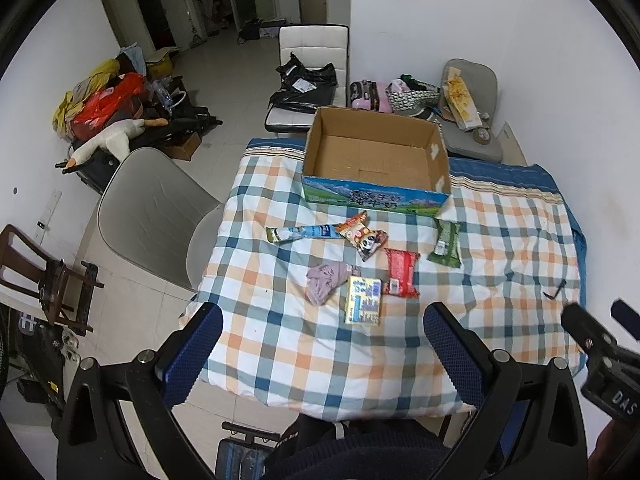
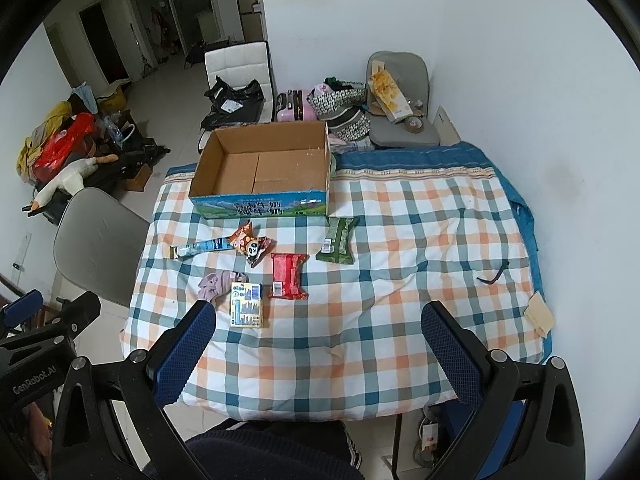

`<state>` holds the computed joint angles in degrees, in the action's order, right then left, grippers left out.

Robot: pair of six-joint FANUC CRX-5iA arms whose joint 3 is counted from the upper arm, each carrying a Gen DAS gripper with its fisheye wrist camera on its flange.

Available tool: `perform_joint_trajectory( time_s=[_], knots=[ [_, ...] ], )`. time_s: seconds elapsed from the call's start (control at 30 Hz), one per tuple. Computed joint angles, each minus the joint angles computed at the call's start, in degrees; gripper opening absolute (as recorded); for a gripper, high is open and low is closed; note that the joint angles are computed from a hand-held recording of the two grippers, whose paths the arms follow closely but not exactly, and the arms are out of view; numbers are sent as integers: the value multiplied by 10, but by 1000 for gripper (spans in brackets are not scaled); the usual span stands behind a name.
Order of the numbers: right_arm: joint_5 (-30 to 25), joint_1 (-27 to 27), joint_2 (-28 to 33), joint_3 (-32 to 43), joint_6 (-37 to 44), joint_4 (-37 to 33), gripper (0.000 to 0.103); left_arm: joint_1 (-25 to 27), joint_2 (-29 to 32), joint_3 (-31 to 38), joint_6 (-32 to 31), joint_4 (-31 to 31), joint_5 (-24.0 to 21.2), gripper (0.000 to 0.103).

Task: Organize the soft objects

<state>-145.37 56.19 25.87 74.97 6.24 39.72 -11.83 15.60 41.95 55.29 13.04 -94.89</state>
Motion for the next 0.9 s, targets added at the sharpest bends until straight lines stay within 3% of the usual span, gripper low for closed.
perform_joint_trajectory(
  time_s=[0.07,0.23,0.47,0.67,0.9],
  knots=[
    [36,-3,-57,-98,-54,-49,103,-6,15,0,14,-9,6,103],
    [112,-28,-142,-254,-115,-129,103,-23,72,23,44,-37,13,103],
    [302,-138,-245,-498,-118,-260,103,-58,140,12,55,-95,21,103],
    [466,-249,-261,-653,-42,-344,102,-86,173,-23,69,-148,52,103],
    [611,-339,-229,-745,17,-436,94,-102,210,-24,100,-181,54,103]
  ],
)
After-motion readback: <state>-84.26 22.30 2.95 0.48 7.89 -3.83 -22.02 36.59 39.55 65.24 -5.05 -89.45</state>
